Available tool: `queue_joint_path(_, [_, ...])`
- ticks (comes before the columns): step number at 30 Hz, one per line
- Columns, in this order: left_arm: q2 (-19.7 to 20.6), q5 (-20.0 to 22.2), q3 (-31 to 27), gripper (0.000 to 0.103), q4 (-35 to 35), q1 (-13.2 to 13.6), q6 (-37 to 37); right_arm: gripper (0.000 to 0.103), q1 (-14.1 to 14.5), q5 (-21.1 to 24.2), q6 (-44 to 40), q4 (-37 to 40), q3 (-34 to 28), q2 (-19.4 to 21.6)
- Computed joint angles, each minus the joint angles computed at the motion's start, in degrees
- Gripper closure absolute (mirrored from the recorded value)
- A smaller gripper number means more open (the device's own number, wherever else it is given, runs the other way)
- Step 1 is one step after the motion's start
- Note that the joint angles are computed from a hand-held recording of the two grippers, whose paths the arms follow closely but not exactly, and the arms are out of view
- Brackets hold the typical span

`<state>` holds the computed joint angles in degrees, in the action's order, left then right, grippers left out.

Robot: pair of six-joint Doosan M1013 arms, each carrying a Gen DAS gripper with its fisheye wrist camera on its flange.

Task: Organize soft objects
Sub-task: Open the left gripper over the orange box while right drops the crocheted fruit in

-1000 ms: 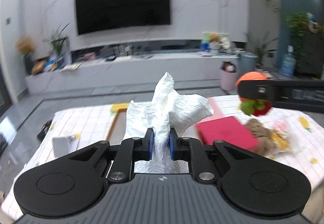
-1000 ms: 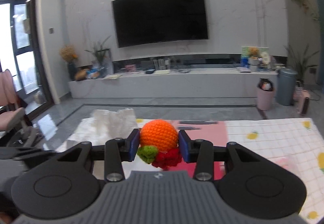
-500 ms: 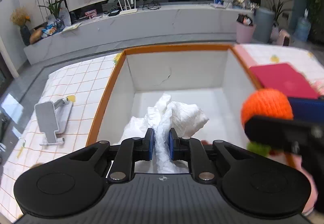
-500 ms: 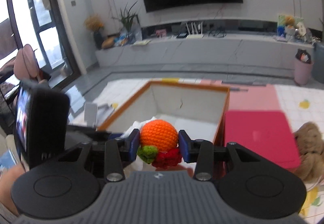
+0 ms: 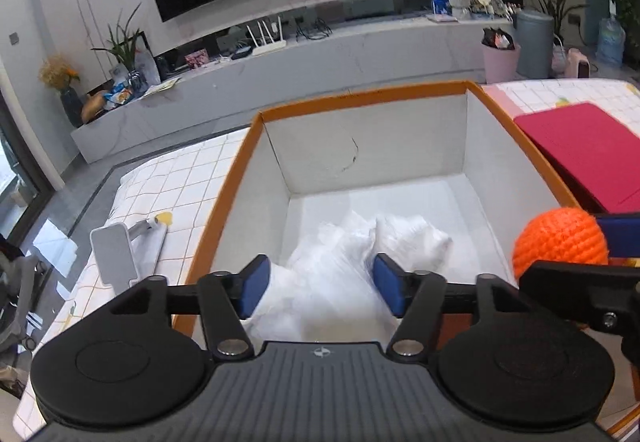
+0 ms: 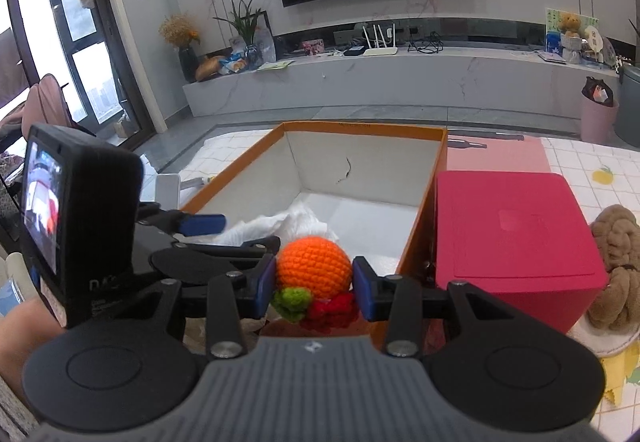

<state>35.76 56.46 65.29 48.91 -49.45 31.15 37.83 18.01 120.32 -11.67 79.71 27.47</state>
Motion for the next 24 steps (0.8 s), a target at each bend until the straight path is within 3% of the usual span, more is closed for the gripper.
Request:
queue_joint_path(3, [-1.28,-2.73,1.54,0.027,-1.22,0.60,-3.17,0.062,0.04,0.40,-0.43,0.08,-0.31,0.14])
queue_joint_path(7, [-4.25,-7.22,6.44,0.025,5.71,0.25,-12.00,0.062,-0.01,1.02,-3.15,1.98,0.12,-0.41])
queue_joint_path(10, [-5.09,-6.60,7.73,0.024,10.13,-0.18,-17.68,0.062,-0.22,2.74,-6.61,4.90,-0.14,-0.59])
queue_joint_path(13, [-4.86,-5.54,7.44,0.024,10.99,-0.33,-18.11,0.062,-0.22,6.90,-10.04,7.21,-1.56,-0.25])
queue_joint_path(21, [-5.31,-7.73,8.44,0.024,10.23,0.40,-19.18,0.061,1.80,19.68,-8.78,-2.07,-7.45,1.55])
queue_joint_path(23, [-5.83,-8.55,9.14,0.024,10.30,0.60,-20.66,0.046,2.67,21.92,-6.11,-6.77,-8.35,1.88])
queue_joint_path(24, [-6.04,-8.98,9.41,0.024,10.43,0.70,-21.27,0.045,3.14,22.74,-4.09,-9.57,-8.52,1.89])
